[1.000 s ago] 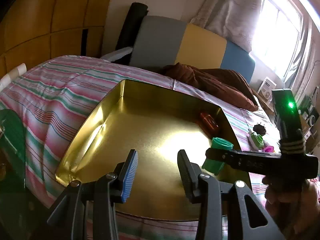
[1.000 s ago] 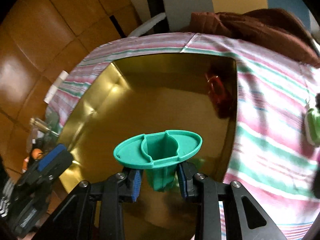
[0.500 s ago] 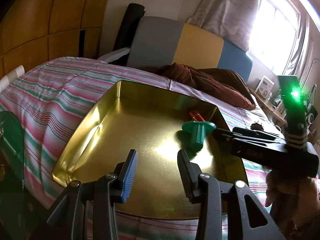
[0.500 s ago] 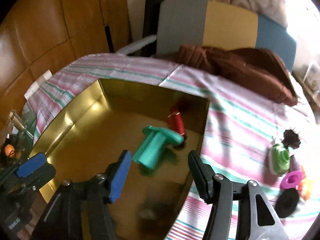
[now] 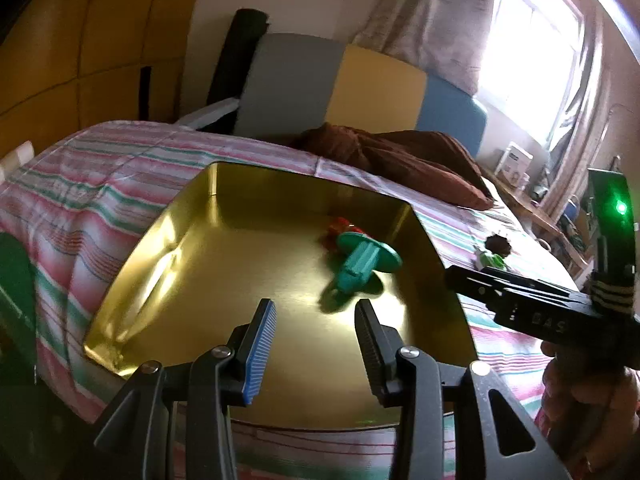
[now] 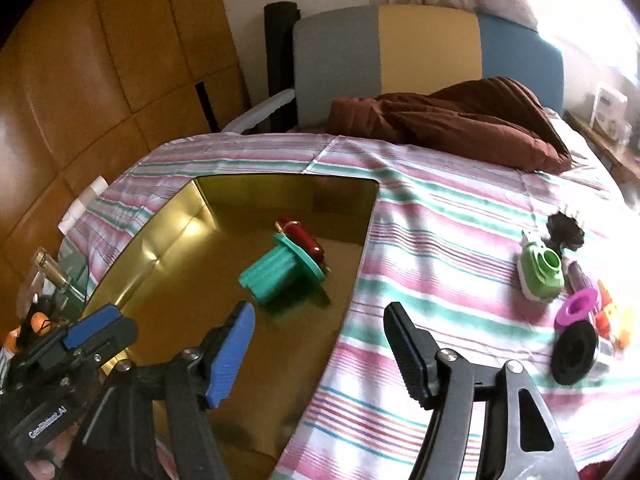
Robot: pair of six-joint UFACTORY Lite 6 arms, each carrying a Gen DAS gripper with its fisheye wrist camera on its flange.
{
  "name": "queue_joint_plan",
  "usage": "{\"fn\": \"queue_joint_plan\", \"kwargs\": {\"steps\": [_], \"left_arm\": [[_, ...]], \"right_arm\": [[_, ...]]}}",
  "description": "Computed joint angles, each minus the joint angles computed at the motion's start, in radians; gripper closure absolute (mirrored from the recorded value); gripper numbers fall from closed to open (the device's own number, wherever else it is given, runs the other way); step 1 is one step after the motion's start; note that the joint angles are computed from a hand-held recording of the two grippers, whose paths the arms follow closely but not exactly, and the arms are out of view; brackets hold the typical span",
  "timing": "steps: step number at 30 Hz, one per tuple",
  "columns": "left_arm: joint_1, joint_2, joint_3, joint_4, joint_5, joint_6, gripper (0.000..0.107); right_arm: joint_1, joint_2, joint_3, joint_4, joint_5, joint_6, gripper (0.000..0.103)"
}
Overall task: Organize rigid objects
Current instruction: 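Withdraw the right tool from the tray back toward the toys, then grasp the red jigsaw puzzle piece with the right tool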
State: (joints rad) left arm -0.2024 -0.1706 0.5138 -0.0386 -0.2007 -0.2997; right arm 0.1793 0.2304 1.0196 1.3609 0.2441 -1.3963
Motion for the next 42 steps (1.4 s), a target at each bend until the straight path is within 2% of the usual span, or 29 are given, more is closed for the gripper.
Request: {"fn": "queue_joint_plan", "kwargs": {"steps": [6, 12, 15, 18, 24, 27, 29, 31, 33, 35, 38, 42], "left_arm": [[-0.049, -0.015, 0.0, -0.043, -0.004, 0.047, 0.066], [-0.105, -0.021, -0.001, 0.002, -0.013, 0.018, 0.066], [-0.129, -0.015, 0.0, 0.085, -0.022, -0.054, 0.066], [-0.164, -0.017, -0.002, 0.071, -0.024, -0.039, 0.066], [-0.253, -0.016, -0.003, -0.123, -0.028, 0.155, 0.066], [-0.291, -0.004, 0.007, -0.17, -0.028, 0.203, 0.066], [-0.325, -0.003, 0.012, -0.274, -0.028, 0.301, 0.066], [-0.36, 0.0, 0.019, -0.372, -0.034, 0.392, 0.066], [-0.392, 0.002, 0.024, -0.476, -0.039, 0.487, 0.066], [-0.41, 0.007, 0.031, -0.517, -0.041, 0.519, 0.066], [-0.449, 0.014, 0.046, -0.632, -0.042, 0.619, 0.066], [-0.499, 0.036, 0.071, -0.779, -0.056, 0.757, 0.066]], "right_arm": [[-0.059, -0.043, -0.062, 0.038, 0.018, -0.045, 0.035], [-0.135, -0.066, -0.11, 0.025, 0.032, -0.083, 0.035], [-0.181, -0.066, -0.125, 0.01, 0.04, -0.097, 0.035], [-0.239, -0.057, -0.135, -0.021, 0.055, -0.099, 0.035], [-0.413, -0.012, -0.067, -0.165, 0.086, -0.05, 0.034], [-0.526, 0.048, 0.044, -0.214, 0.126, -0.026, 0.03], [-0.589, 0.126, 0.157, -0.3, 0.15, 0.044, 0.029], [-0.637, 0.221, 0.284, -0.393, 0.199, 0.129, 0.029], [-0.679, 0.349, 0.456, -0.512, 0.281, 0.268, 0.029], [-0.712, 0.471, 0.618, -0.585, 0.392, 0.379, 0.033], [-0.753, 0.648, 0.845, -0.59, 0.576, 0.451, 0.039], [-0.78, 0.743, 0.949, -0.497, 0.772, 0.408, 0.04]]}}
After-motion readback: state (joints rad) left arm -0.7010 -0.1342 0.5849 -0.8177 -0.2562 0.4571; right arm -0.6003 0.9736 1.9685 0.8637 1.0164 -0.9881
